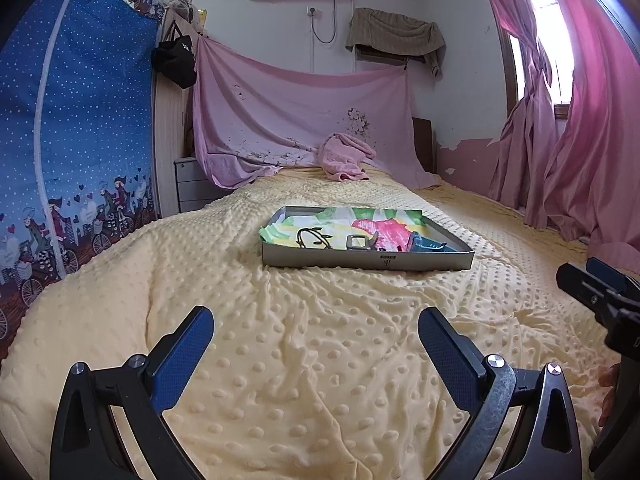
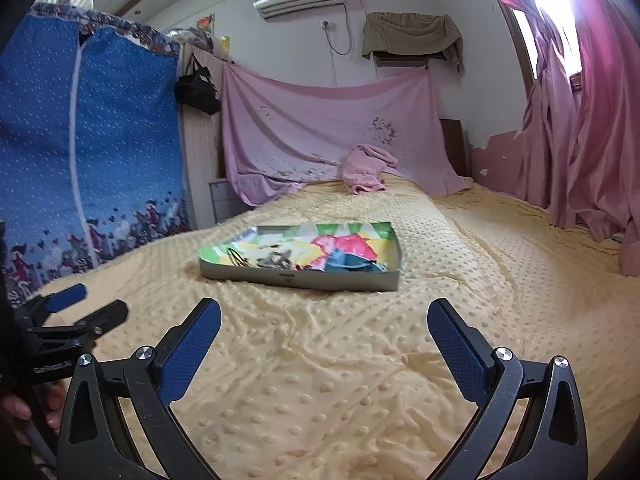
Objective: Organize jewelry
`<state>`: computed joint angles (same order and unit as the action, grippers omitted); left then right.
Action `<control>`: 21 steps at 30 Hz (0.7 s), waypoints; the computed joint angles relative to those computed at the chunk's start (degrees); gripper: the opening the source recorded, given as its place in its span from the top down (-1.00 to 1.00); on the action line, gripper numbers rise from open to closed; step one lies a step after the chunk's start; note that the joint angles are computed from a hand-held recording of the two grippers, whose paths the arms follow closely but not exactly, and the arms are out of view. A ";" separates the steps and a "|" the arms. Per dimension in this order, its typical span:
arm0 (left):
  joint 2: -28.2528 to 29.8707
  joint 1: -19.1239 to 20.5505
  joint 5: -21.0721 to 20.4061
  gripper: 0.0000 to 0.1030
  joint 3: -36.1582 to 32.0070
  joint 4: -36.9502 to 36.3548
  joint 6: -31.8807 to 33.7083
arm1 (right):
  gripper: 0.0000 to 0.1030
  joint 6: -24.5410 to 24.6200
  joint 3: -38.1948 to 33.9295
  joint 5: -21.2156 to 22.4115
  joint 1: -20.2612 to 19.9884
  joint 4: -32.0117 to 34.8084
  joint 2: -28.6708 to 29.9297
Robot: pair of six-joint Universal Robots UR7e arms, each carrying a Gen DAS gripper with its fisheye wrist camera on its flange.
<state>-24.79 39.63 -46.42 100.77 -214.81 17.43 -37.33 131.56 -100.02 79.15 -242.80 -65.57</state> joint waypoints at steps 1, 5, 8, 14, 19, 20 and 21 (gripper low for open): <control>-0.02 -0.03 0.18 -1.00 0.01 -0.03 -0.12 | -0.98 -0.17 -0.26 -0.72 0.09 -0.02 0.31; 0.01 -0.07 0.60 -1.00 -0.03 -0.83 0.00 | -0.98 -0.75 -0.99 -2.64 0.34 0.23 1.02; 0.06 -0.07 1.13 -1.00 -0.23 -0.81 0.30 | -0.98 -1.61 -1.14 -3.13 0.68 -0.64 1.56; -0.02 -0.05 1.21 -1.00 -0.18 -1.10 0.09 | -0.98 -2.40 -1.54 -3.83 1.13 0.08 1.79; 0.06 -0.07 1.12 -1.00 -0.23 -1.63 0.91 | -0.98 -2.41 -1.60 -3.86 1.16 0.16 1.78; 0.02 -0.12 1.15 -1.00 -0.18 -1.65 0.91 | -0.98 -2.42 -1.60 -3.87 1.17 0.05 1.81; 0.01 -0.13 1.18 -1.00 -0.18 -1.67 0.92 | -0.98 -2.38 -1.57 -3.83 1.15 -0.08 1.83</control>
